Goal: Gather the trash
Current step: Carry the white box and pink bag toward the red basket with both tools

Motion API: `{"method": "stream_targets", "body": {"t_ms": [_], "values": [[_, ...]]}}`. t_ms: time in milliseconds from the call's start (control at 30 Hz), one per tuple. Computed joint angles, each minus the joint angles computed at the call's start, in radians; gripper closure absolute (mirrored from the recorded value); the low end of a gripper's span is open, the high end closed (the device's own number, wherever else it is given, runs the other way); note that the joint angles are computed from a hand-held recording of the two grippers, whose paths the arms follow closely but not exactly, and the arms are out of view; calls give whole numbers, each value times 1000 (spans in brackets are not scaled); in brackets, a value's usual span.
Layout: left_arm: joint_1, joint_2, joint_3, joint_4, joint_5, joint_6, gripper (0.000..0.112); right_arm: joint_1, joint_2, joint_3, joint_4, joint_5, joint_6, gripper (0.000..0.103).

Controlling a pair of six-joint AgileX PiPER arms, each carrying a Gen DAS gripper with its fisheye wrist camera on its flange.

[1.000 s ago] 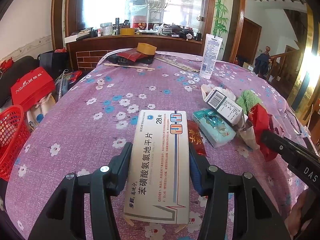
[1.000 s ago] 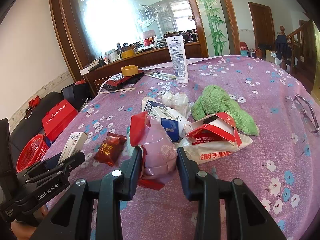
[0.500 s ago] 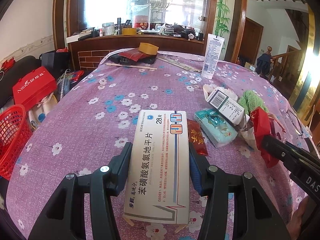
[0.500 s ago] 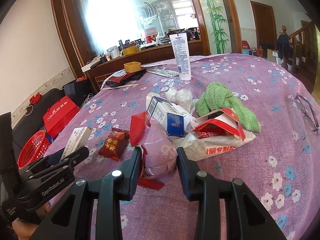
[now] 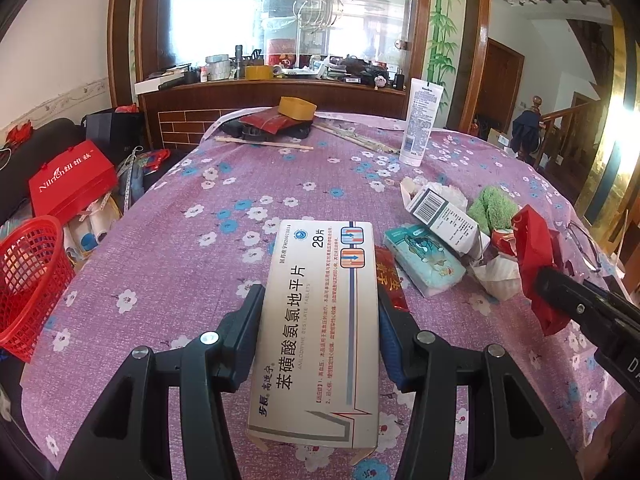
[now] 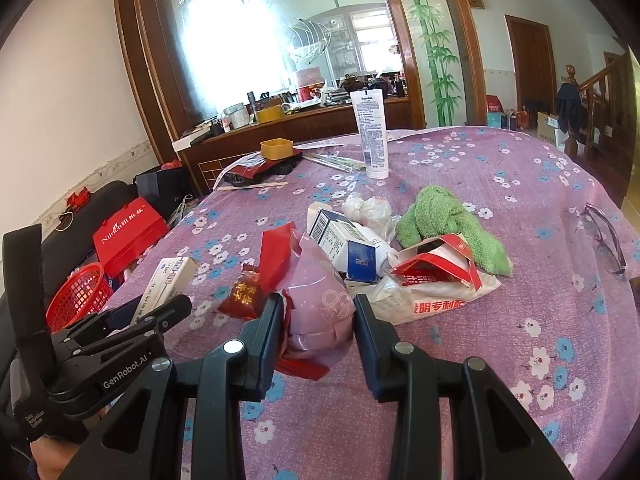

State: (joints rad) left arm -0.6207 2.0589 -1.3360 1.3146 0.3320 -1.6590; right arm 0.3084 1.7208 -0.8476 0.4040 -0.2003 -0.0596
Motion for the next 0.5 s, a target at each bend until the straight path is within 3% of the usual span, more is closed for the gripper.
{"method": "stream_targets", "body": {"t_ms": [500], "values": [[13,-53,60,86,0,-99,61,29,-26,14,67,1,-62,65]]}}
